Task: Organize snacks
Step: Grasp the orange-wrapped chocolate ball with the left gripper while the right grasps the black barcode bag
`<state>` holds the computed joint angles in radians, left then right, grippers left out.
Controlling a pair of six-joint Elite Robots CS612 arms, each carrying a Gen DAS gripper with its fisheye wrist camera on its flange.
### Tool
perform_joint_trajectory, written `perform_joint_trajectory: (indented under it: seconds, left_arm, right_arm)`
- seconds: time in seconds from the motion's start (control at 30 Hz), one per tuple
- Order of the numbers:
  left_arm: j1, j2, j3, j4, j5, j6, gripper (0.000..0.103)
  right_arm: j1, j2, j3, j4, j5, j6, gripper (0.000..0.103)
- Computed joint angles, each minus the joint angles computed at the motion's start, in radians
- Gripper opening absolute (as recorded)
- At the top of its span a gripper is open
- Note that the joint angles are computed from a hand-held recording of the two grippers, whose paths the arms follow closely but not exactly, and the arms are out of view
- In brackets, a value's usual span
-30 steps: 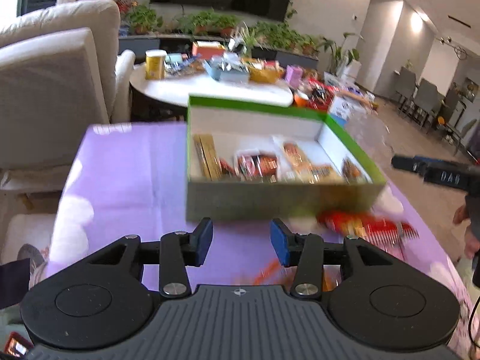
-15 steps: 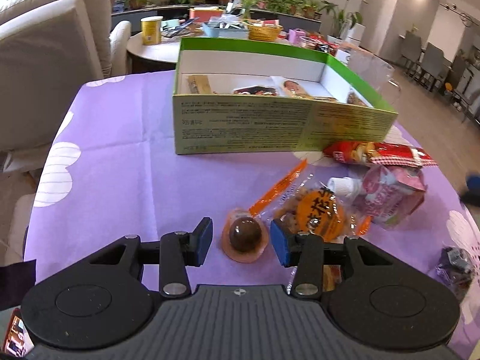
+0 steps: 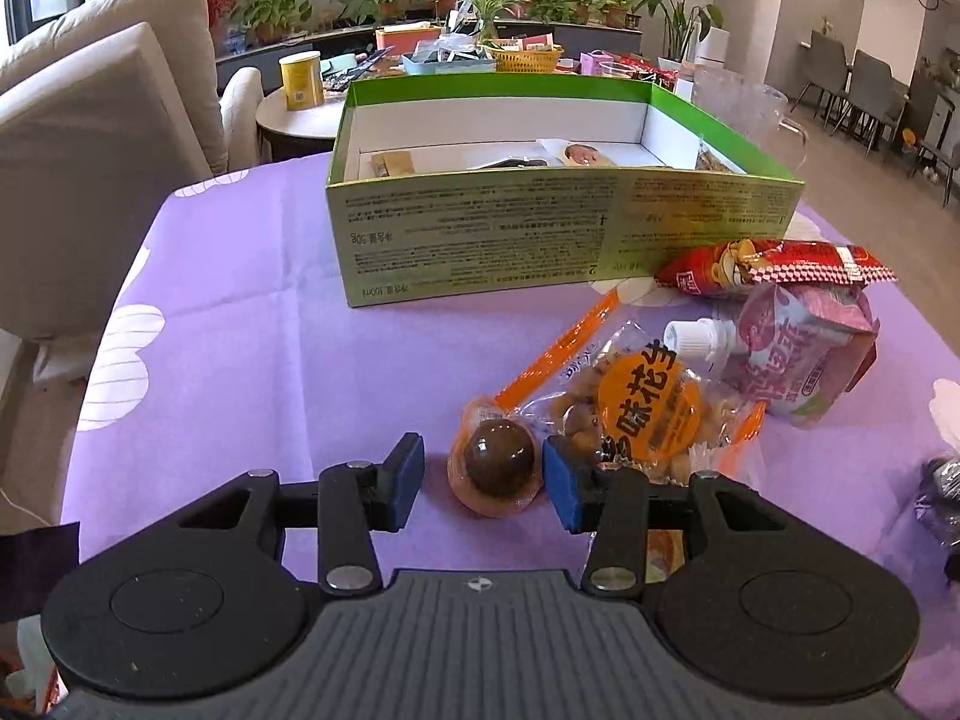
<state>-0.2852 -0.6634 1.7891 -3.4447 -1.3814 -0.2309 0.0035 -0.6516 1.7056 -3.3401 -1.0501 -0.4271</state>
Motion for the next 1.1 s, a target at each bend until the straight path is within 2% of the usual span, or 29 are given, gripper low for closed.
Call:
perform_joint_trajectory:
  seconds: [0.2, 0.23, 0.27, 0.3, 0.5, 0.6, 0.73, 0.8, 1.1]
  left_arm:
    - [0.006, 0.002, 0.002, -0.019, -0.017, -0.037, 0.04]
    - [0.007, 0.003, 0.003, -0.026, -0.019, -0.041, 0.039]
    - [0.008, 0.004, 0.004, -0.032, -0.019, -0.041, 0.032]
    - [0.008, 0.004, 0.006, -0.035, -0.016, -0.041, 0.032]
    - [0.012, -0.005, 0.025, -0.053, -0.058, -0.057, 0.028]
    - [0.009, -0.01, 0.037, -0.06, -0.054, -0.067, 0.028]
    - [0.01, -0.02, 0.052, -0.076, -0.049, -0.084, 0.028]
    - [0.009, -0.024, 0.057, -0.085, -0.045, -0.089, 0.028]
    - [0.009, -0.033, 0.063, -0.095, -0.05, -0.101, 0.028]
  right_arm:
    - [-0.002, -0.002, 0.016, 0.024, -0.015, -0.01, 0.09]
    - [-0.002, -0.002, 0.018, 0.027, -0.026, -0.008, 0.09]
    - [0.0, 0.0, 0.018, 0.03, -0.036, -0.003, 0.09]
    - [0.002, 0.002, 0.017, 0.038, -0.045, 0.003, 0.091]
    - [0.023, 0.033, 0.017, -0.078, -0.089, 0.004, 0.093]
    - [0.029, 0.039, 0.003, -0.087, -0.098, 0.038, 0.087]
    - [0.026, 0.045, -0.005, -0.097, -0.068, 0.028, 0.076]
    - [0.022, 0.043, -0.004, -0.098, -0.045, 0.035, 0.074]
    - [0.013, 0.045, -0.024, -0.122, -0.005, 0.093, 0.073]
